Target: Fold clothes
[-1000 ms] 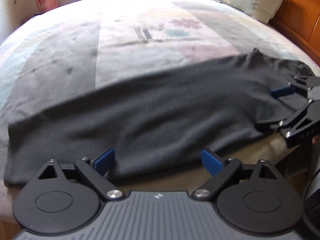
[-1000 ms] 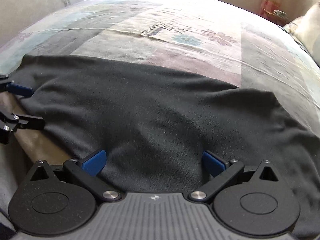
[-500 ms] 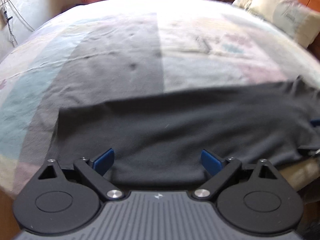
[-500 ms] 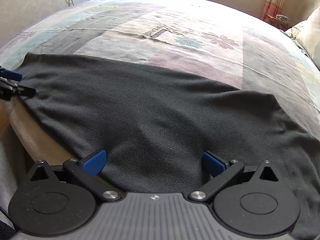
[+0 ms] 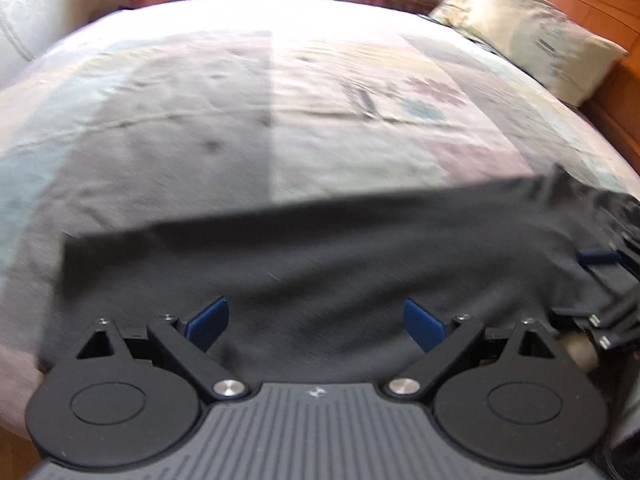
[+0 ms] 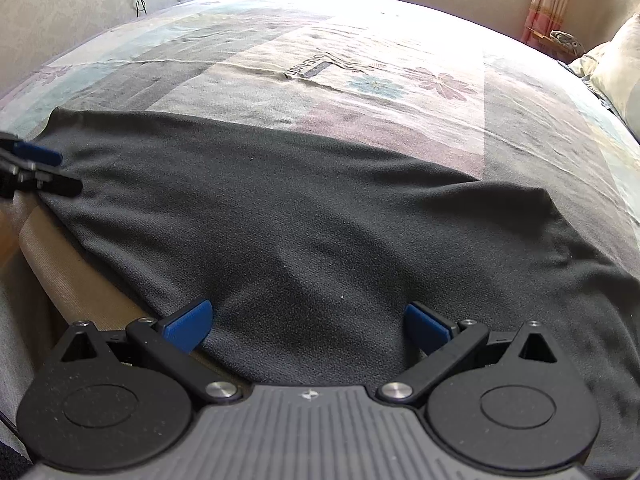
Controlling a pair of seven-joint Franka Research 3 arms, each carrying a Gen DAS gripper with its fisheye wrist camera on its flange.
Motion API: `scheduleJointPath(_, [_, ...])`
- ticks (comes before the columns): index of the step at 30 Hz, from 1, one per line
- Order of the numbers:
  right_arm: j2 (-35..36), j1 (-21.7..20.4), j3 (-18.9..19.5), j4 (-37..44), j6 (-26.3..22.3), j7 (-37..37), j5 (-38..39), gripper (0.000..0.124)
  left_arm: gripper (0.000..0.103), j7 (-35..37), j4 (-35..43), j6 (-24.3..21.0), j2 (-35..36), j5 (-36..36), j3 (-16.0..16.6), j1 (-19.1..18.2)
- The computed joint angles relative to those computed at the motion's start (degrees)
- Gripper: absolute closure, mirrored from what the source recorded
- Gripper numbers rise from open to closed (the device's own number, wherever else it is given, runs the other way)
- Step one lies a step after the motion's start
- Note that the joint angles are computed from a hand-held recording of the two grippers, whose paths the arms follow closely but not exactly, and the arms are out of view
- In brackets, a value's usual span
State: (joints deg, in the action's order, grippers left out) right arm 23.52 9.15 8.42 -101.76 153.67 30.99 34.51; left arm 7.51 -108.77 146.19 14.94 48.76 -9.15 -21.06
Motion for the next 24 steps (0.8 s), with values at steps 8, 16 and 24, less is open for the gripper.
scheduleJointPath(8, [-0.1,-0.3,0.3,-0.2,0.4,-0.6,0.8,0.021,0.008,-4.6,-3.2,2.7,-0.6,0.8,1.3,1.3])
scheduleJointPath(16, [-0.1,-0.3,0.5,-0.5,0.8,-0.6,1.4,0.021,0.007,-7.8,-4.9,6.9,-2.0,2.1,1.5,3.0])
scheduleJointPath(24, [-0.1,-0.7,1.0,-0.7,1.6,-1.8,2.8,0.021,0.007,-7.4,-3.0,3.6,-0.4,2.3,2.8,3.8])
